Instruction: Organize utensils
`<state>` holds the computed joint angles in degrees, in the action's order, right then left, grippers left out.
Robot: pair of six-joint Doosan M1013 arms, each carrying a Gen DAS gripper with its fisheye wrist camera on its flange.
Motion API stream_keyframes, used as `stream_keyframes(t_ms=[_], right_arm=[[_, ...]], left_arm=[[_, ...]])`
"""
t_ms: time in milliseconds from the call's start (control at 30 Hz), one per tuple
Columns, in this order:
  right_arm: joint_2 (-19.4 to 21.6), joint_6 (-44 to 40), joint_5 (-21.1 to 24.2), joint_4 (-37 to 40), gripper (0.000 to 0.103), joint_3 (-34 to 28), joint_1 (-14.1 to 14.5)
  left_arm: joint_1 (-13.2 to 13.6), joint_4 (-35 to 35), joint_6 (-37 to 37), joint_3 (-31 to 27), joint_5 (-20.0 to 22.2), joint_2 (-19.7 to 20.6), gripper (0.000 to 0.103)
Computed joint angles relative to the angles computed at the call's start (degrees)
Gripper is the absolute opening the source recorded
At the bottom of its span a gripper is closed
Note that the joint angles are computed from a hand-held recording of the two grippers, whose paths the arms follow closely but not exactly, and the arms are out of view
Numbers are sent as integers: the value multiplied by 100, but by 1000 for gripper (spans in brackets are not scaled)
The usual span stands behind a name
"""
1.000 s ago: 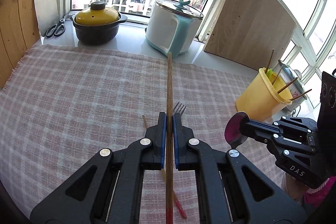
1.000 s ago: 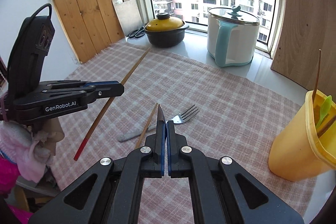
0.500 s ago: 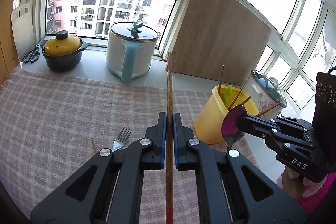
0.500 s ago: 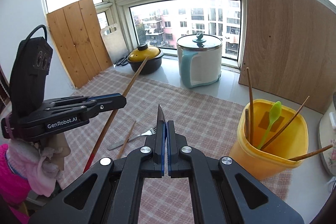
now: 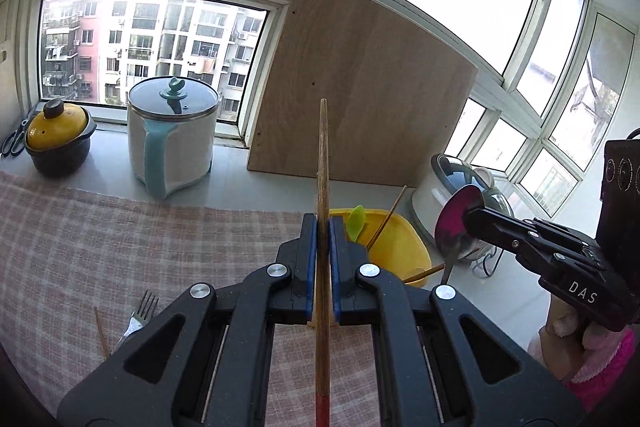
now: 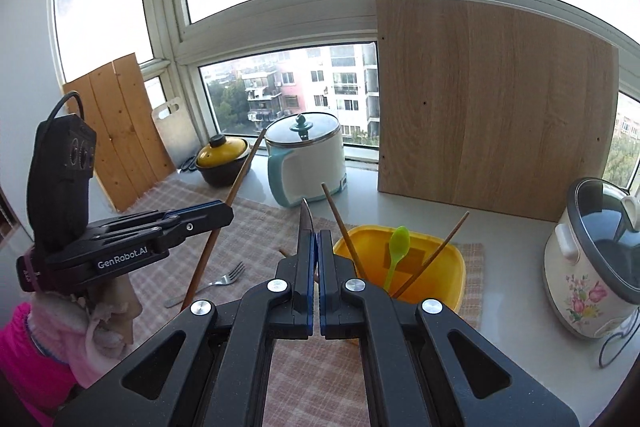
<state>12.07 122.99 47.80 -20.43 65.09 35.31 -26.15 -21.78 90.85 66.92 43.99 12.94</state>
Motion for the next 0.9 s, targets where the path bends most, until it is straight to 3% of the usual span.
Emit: stream_keyframes(t_ms=[467, 900], right_arm=[[-215, 30, -245, -162, 0, 126, -288], [-175, -64, -361, -73, 0, 111, -622]], left_arm=[[-411, 216, -319, -695, -237, 411, 4], [-724, 1389, -1441, -1423, -331, 956, 4]])
